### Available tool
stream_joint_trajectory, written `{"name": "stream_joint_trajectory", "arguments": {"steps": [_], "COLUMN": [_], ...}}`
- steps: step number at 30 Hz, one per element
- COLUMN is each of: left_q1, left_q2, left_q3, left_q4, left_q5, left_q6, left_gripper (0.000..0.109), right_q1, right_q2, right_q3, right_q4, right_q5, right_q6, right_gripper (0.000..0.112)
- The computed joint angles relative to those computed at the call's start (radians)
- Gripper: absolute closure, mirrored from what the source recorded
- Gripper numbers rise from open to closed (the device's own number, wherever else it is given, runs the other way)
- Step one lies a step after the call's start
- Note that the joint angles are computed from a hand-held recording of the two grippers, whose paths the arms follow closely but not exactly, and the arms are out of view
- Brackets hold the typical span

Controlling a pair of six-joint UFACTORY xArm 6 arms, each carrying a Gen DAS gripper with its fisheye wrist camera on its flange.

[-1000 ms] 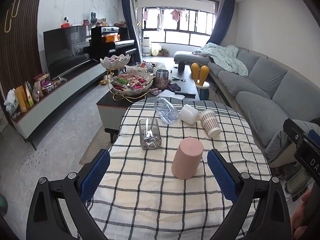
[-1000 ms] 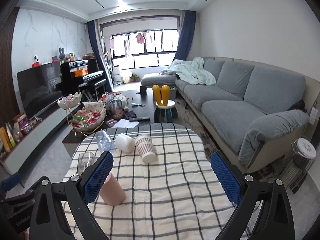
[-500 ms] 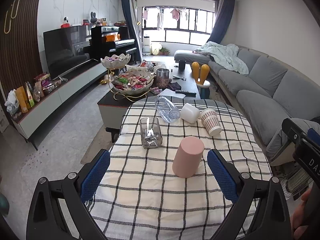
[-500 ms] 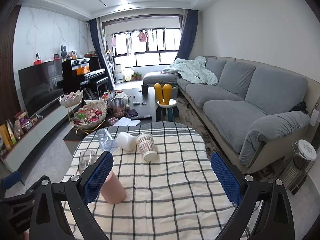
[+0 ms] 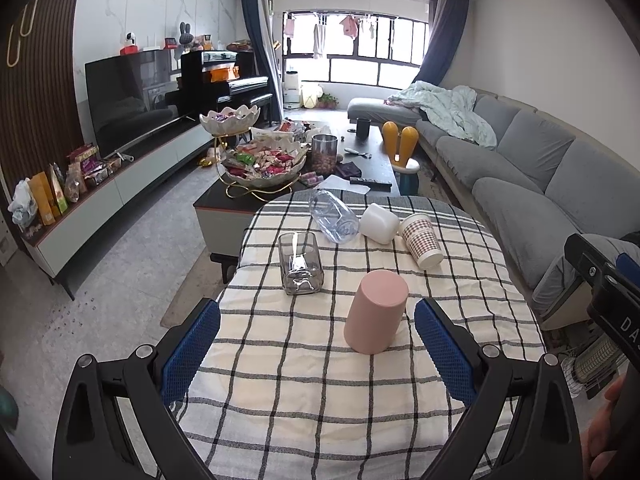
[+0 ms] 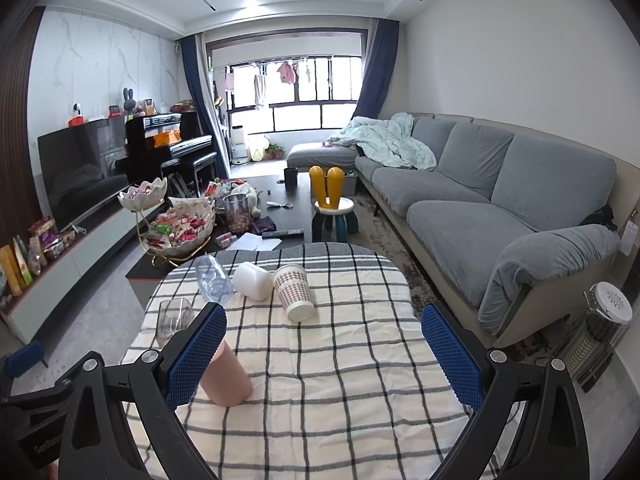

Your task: Flip cup upside down

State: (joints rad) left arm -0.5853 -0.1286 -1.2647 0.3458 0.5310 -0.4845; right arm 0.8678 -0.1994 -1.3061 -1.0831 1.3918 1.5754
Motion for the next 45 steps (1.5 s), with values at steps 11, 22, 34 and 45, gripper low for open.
{"name": "stream_joint_trajectory", "arguments": {"steps": [11,22,34,45], "left_q1": [-0.001,-0.002,-0.003,-0.006], "left_q2": [-0.001,-0.004,0.0,0.01], "left_q3": [0.002,0.004,-0.001,-0.007], "left_q4": [0.002,0.008,-0.001,0.009], "left_q5": [-0.002,-0.01,-0.004,0.004], "left_q6": [-0.003,-0.004,0.003,-0.011], "left_gripper": [0.009,0.009,0.009,0.009], "right_q1": [-0.011,-0.012,-0.013,-0.016], "right_q2": [-0.009,-0.011,-0.009,-0.01], "right_q3": [0.02,0.023,0.021,0.024], "right_q4": [0.011,0.012,0.01,0.015], "right_q5": [-0.023,-0.026,-0.026,-0.029], "right_q6": [0.0,-0.001,-0.001,0.0], "right_gripper": [0.014,0.014,0.014,0.014]}}
